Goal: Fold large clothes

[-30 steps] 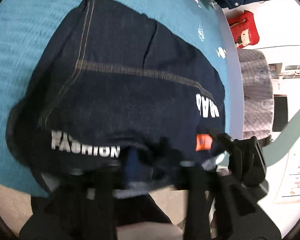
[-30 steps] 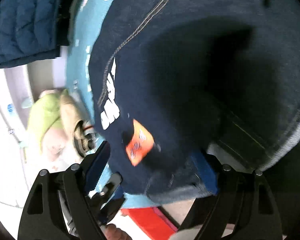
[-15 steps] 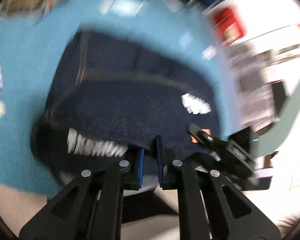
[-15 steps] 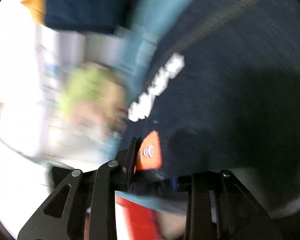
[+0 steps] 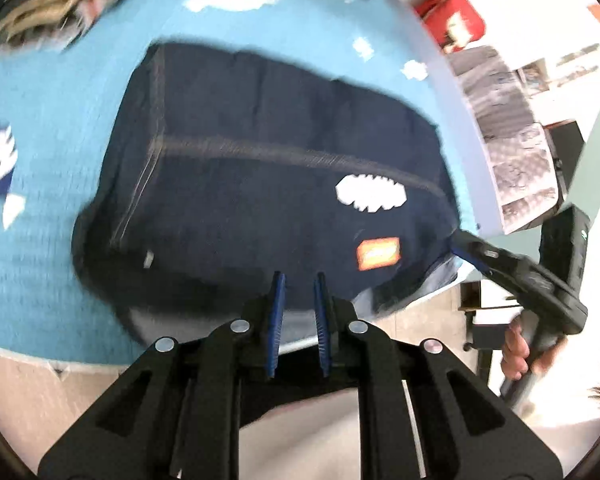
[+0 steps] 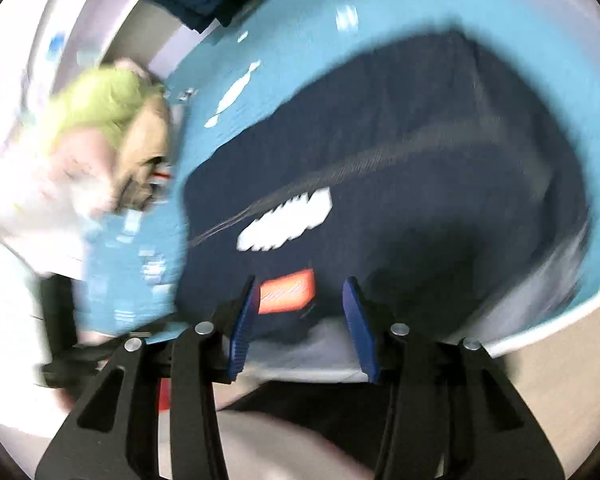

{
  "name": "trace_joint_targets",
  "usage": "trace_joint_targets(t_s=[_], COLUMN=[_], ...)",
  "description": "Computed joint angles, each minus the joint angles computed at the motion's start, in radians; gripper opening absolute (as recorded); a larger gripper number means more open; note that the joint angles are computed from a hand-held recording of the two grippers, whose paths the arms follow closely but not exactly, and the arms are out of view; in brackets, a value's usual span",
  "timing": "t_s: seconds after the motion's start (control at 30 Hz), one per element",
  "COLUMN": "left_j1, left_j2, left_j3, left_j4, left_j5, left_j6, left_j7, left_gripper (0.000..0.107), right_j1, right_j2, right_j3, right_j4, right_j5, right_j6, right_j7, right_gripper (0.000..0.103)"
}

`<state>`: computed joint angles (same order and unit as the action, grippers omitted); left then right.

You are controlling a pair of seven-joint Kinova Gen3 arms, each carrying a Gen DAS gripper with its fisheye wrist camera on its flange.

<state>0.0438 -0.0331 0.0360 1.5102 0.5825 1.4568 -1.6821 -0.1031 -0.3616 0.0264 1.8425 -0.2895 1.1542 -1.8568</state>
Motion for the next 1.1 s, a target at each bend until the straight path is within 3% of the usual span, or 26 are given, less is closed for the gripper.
trace_joint_targets(t_s=[0.1,0.17,0.23,0.3,0.37,0.47,0.53,0.57,0.7,0.83,0.87,0.9,0.93,0.97,1.0,1.1], left_j1=[0.051,0.138,0.172,0.133,0.111,0.109,0.107,0.094,0.079,0.006,0.005,0.007,0.013,0.032,0.035,0.030], left_j2=[0.040,0.098,0.143,0.142,0.141,0.082,0.054,0.045,0.047,0.064,0.065,0.072,0.075,0.084,0.085,0.087], left_j3=[0.035,0.022,0.045,0.085,0.080,0.061,0.043,0.035,0.020,-0.017,-0.017,-0.010,-0.002,0.002,0.016,0.012], left_j4=[0.012,0.015,0.049,0.040,0.004,-0.011,-0.026,-0.025,0.005,0.090,0.093,0.085,0.076,0.059,0.054,0.035], left_j5=[-0.004,-0.069,-0.128,-0.122,-0.117,-0.165,-0.210,-0.225,-0.290,-0.198,-0.196,-0.207,-0.231,-0.260,-0.272,-0.274], left_j6=[-0.090,-0.108,-0.150,-0.147,-0.100,-0.105,-0.088,-0.080,-0.085,-0.112,-0.117,-0.114,-0.110,-0.102,-0.105,-0.074], left_j7=[0.001,0.040,0.060,0.087,0.122,0.125,0.167,0.202,0.296,0.273,0.269,0.279,0.303,0.329,0.342,0.329], left_gripper=[0.014,0.014,0.013,0.013,0.018,0.018,0.018,0.018,0.018,0.018,0.018,0.016,0.005,0.000,0.000,0.000], right_j1=[-0.055,-0.035,-0.015,-0.025,0.001,0.102,0.173,0.193,0.199,0.252,0.272,0.295,0.313,0.313,0.310,0.330], right_j2=[0.122,0.182,0.178,0.169,0.133,0.100,0.101,0.113,0.176,0.180,0.173,0.166,0.159,0.138,0.124,0.114], right_j3=[-0.030,-0.064,-0.035,0.009,0.042,0.024,0.049,0.083,0.197,0.205,0.206,0.189,0.167,0.163,0.178,0.208], right_j4=[-0.004,0.047,0.060,0.042,0.006,-0.057,-0.075,-0.073,-0.029,0.012,0.018,0.020,0.018,0.025,0.032,0.041], right_j5=[0.035,0.041,-0.001,-0.009,-0.020,0.074,0.108,0.104,0.020,-0.066,-0.067,-0.051,-0.023,-0.012,-0.016,-0.033], right_j6=[-0.011,-0.038,-0.027,0.043,0.098,0.133,0.139,0.140,0.133,0.066,0.066,0.068,0.074,0.075,0.081,0.098], right_j7=[0.000,-0.040,-0.045,-0.044,-0.026,-0.059,-0.072,-0.057,0.087,0.109,0.103,0.094,0.092,0.078,0.050,0.034], right_gripper=[0.014,0.009,0.007,0.007,0.012,0.015,0.030,0.035,0.035,0.036,0.033,0.021,0.010,0.004,0.000,0.000])
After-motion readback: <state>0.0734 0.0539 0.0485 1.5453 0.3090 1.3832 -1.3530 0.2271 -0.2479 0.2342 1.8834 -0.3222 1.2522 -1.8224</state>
